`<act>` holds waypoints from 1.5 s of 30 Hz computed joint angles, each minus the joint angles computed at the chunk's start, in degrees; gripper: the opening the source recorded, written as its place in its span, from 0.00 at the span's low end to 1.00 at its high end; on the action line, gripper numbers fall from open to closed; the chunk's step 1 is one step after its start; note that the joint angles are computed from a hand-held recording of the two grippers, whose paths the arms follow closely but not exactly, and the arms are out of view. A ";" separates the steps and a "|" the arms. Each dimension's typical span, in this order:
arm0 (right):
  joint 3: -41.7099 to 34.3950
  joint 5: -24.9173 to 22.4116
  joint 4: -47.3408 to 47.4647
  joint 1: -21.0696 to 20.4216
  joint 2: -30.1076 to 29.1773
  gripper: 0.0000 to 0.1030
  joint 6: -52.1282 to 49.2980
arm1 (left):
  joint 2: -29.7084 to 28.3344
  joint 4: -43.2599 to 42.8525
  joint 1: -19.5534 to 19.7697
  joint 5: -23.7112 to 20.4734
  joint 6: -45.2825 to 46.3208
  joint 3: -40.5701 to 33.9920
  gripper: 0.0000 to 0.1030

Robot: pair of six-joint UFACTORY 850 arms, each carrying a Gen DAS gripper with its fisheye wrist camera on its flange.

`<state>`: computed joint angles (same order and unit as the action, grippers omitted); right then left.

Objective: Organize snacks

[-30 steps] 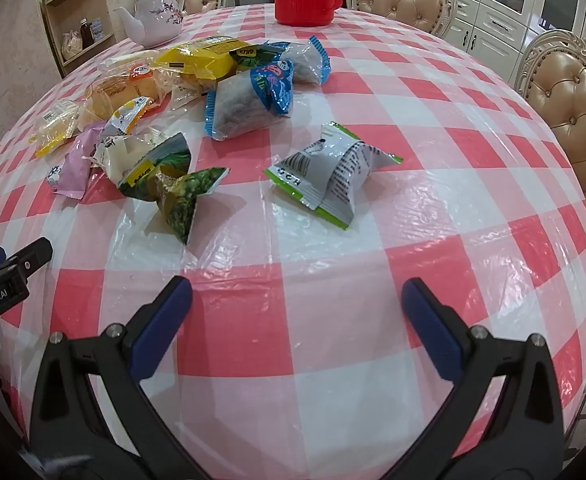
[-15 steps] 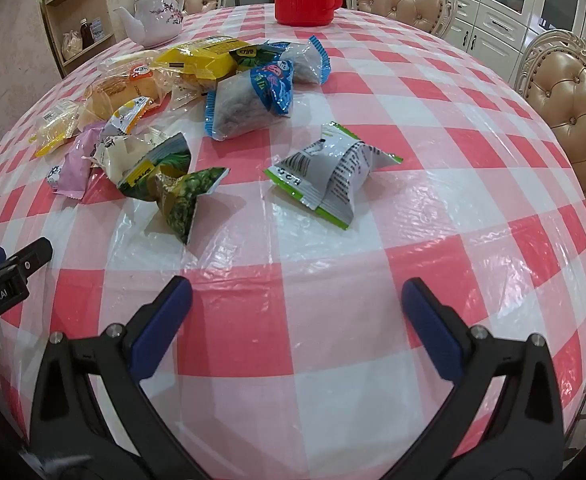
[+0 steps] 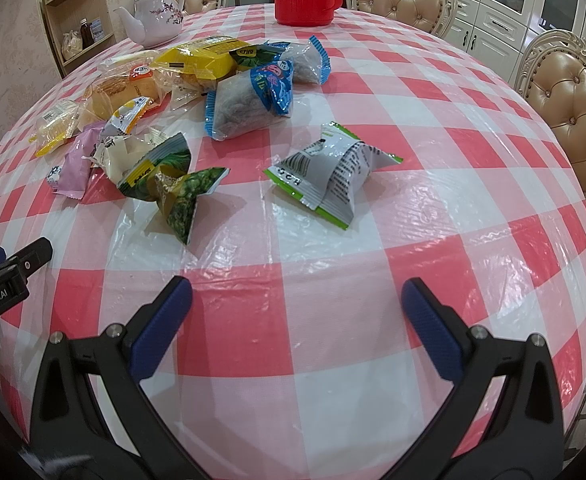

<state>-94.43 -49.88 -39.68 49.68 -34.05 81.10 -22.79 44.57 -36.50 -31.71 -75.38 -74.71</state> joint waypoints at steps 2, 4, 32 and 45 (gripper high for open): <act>0.00 0.00 0.00 0.00 0.00 1.00 0.00 | 0.00 0.00 0.00 0.00 0.00 0.00 1.00; 0.00 0.00 0.00 0.00 0.00 1.00 0.00 | -0.01 -0.03 0.00 -0.01 0.03 -0.02 1.00; 0.03 0.04 0.01 -0.01 0.01 1.00 0.02 | 0.00 -0.01 0.00 0.00 0.01 -0.01 1.00; 1.29 4.30 2.16 -0.10 1.42 1.00 -5.15 | -0.19 -8.63 0.21 -1.58 9.43 -1.69 1.00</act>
